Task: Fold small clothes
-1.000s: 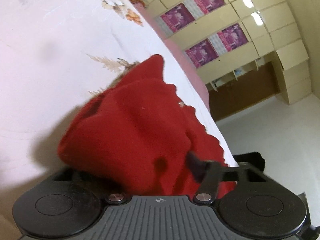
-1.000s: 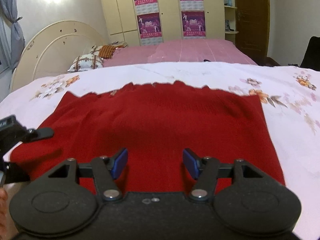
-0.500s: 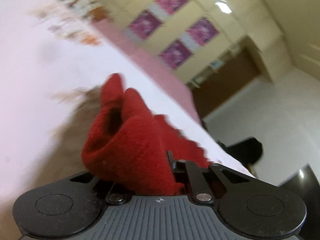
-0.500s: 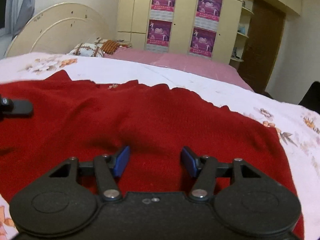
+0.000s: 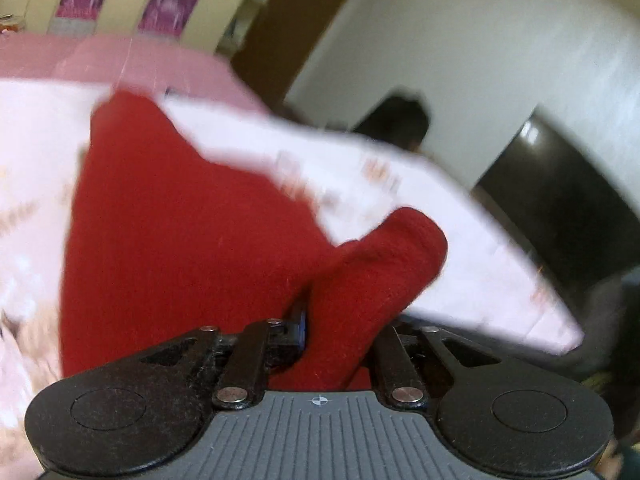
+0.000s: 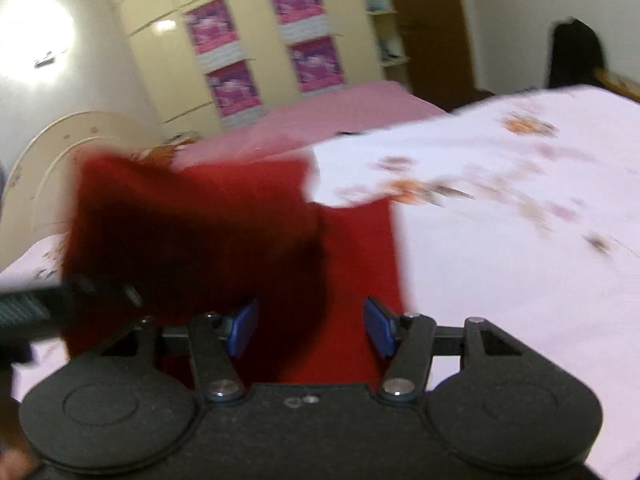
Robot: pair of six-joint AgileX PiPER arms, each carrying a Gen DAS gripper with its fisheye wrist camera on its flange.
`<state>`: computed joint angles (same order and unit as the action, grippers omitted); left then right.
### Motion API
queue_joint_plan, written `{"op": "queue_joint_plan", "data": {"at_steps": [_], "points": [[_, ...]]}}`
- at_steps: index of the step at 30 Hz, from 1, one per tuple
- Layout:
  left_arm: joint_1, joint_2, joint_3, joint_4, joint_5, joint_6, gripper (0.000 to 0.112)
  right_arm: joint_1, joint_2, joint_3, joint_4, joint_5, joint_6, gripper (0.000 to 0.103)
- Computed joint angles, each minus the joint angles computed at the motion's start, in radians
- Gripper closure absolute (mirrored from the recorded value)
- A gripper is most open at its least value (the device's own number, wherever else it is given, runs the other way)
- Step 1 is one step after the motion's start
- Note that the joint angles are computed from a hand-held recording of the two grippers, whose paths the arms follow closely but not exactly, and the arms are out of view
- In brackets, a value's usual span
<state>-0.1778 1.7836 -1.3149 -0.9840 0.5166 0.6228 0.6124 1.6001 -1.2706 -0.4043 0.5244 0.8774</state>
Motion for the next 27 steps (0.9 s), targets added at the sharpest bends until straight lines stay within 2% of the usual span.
{"op": "queue_joint_plan", "data": {"at_steps": [1, 3, 4, 5, 7, 8, 10, 12, 15, 17, 19, 21, 26, 27], "points": [[-0.007, -0.004, -0.003, 0.060, -0.002, -0.048, 0.101, -0.016, -0.022, 0.028, 0.028, -0.002, -0.004, 0.044], [-0.005, -0.031, 0.016, 0.070, -0.005, -0.055, 0.092, -0.038, -0.061, 0.081, 0.070, -0.034, -0.010, 0.044], [-0.011, -0.043, 0.014, 0.091, 0.000, -0.083, 0.070, -0.047, -0.077, 0.099, 0.091, -0.052, -0.014, 0.044], [-0.013, -0.066, 0.025, 0.099, 0.004, -0.093, 0.034, -0.065, -0.077, 0.098, 0.137, -0.068, -0.040, 0.044], [-0.045, -0.138, 0.094, 0.112, -0.066, -0.089, 0.011, -0.097, -0.091, 0.109, 0.253, -0.106, -0.107, 0.044], [-0.048, -0.157, 0.113, 0.127, -0.082, -0.082, 0.011, -0.105, -0.088, 0.101, 0.290, -0.117, -0.126, 0.044], [-0.044, -0.179, 0.122, 0.181, -0.040, -0.139, 0.011, -0.111, -0.074, 0.065, 0.310, -0.112, -0.141, 0.042], [0.000, -0.219, 0.157, 0.117, -0.002, -0.124, 0.011, -0.113, -0.061, 0.038, 0.334, -0.109, -0.168, 0.040], [0.081, -0.322, 0.249, 0.043, -0.008, -0.066, 0.011, -0.119, -0.038, 0.003, 0.398, -0.094, -0.235, 0.040], [0.131, -0.375, 0.279, 0.070, -0.033, -0.090, 0.011, -0.131, -0.034, -0.008, 0.457, -0.095, -0.277, 0.040], [0.171, -0.369, 0.263, 0.136, -0.055, -0.144, 0.011, -0.152, -0.030, -0.018, 0.530, -0.107, -0.322, 0.039], [0.194, -0.331, 0.230, 0.203, -0.073, -0.200, 0.011, -0.166, -0.023, -0.039, 0.539, -0.122, -0.318, 0.037], [0.164, -0.210, 0.178, 0.283, -0.153, -0.273, 0.011, -0.190, 0.116, -0.179, 0.687, -0.010, -0.471, 0.034], [0.153, -0.187, 0.166, 0.337, -0.173, -0.327, 0.011, -0.188, 0.140, -0.194, 0.695, 0.000, -0.481, 0.034]]}}
